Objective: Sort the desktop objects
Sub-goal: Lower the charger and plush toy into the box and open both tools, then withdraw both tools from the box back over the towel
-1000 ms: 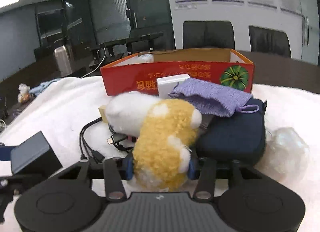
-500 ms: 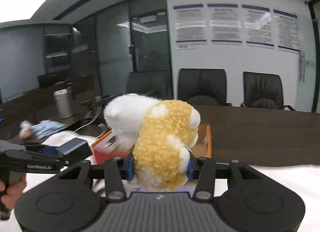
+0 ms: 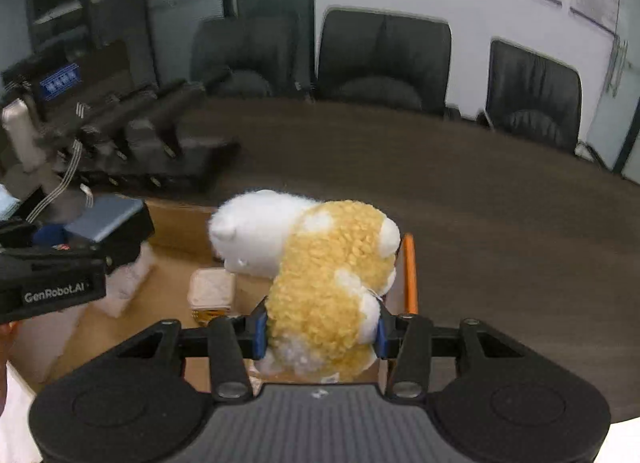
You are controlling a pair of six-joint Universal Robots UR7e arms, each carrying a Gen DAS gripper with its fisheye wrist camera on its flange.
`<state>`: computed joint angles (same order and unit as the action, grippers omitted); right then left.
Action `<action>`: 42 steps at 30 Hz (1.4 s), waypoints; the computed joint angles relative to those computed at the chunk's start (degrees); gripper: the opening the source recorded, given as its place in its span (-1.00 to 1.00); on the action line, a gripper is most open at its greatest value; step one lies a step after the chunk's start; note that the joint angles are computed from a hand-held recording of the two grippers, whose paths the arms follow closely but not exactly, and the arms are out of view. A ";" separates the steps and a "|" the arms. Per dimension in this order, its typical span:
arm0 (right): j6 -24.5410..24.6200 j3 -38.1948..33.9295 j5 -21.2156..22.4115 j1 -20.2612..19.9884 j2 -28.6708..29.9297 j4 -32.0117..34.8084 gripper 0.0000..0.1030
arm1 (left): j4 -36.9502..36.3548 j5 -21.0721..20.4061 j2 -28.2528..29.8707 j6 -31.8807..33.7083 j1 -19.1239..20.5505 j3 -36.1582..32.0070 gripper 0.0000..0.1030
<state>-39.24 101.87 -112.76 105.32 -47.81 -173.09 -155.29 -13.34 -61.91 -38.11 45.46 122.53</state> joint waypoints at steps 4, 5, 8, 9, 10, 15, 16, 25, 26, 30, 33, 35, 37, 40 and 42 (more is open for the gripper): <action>-1.20 -2.75 -4.31 -0.01 4.14 3.35 -0.09 | 9.25 -5.24 -0.83 -4.79 3.20 -3.03 0.18; -1.29 -3.32 -5.30 -0.05 5.04 3.42 -0.09 | 15.25 -6.09 -1.14 -8.71 3.69 -4.25 0.18; -1.56 -3.84 -8.44 0.25 6.99 1.10 -0.07 | 21.17 -5.47 -0.91 -12.38 4.46 -5.53 0.18; -1.30 -3.91 -8.93 0.27 7.25 0.59 -0.06 | 19.99 -5.96 -1.02 -11.29 4.56 -5.38 0.18; -1.32 -3.89 -9.29 0.35 7.64 0.00 0.01 | 19.66 -6.46 -1.06 -10.72 4.66 -5.50 0.20; -4.52 -5.80 -15.29 1.89 10.15 -0.70 0.48 | 18.70 -5.94 -1.70 -7.58 2.60 -4.92 0.53; -4.12 -5.88 -15.22 2.22 9.94 -0.48 0.48 | 20.14 -5.23 -2.50 -8.58 1.46 -4.64 0.58; 8.48 0.92 -9.45 5.14 -5.04 9.72 0.65 | 68.52 -7.16 -13.77 -49.64 -11.82 -7.40 1.00; 9.17 2.93 -7.77 5.13 -7.42 9.51 0.70 | 70.56 -8.19 -14.84 -51.66 -13.76 -6.38 1.00; 11.04 11.43 -0.81 3.80 -16.33 9.52 0.85 | 74.67 -11.64 -17.41 -58.20 -19.03 -2.89 1.00; 10.78 17.82 -1.40 3.98 -20.21 4.17 0.84 | 85.34 -13.33 -16.91 -73.08 -23.93 -2.10 1.00; 7.81 24.53 -0.09 3.98 -23.56 -4.54 0.84 | 93.25 -13.47 -16.52 -85.08 -29.86 0.05 1.00; 2.77 32.32 6.10 2.31 -28.47 -13.08 0.85 | 95.43 -13.72 -16.74 -91.40 -37.09 4.43 1.00; -0.93 41.47 14.85 -1.62 -35.87 -17.57 0.88 | 92.12 -18.22 -16.05 -96.46 -46.48 9.69 1.00; -2.56 45.95 16.87 -3.30 -38.65 -19.81 0.89 | 88.15 -21.82 -15.50 -97.71 -50.66 12.04 1.00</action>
<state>-41.79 147.81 -95.89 102.02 -86.46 -192.90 -67.14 -35.16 -77.41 -135.82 -5.20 134.57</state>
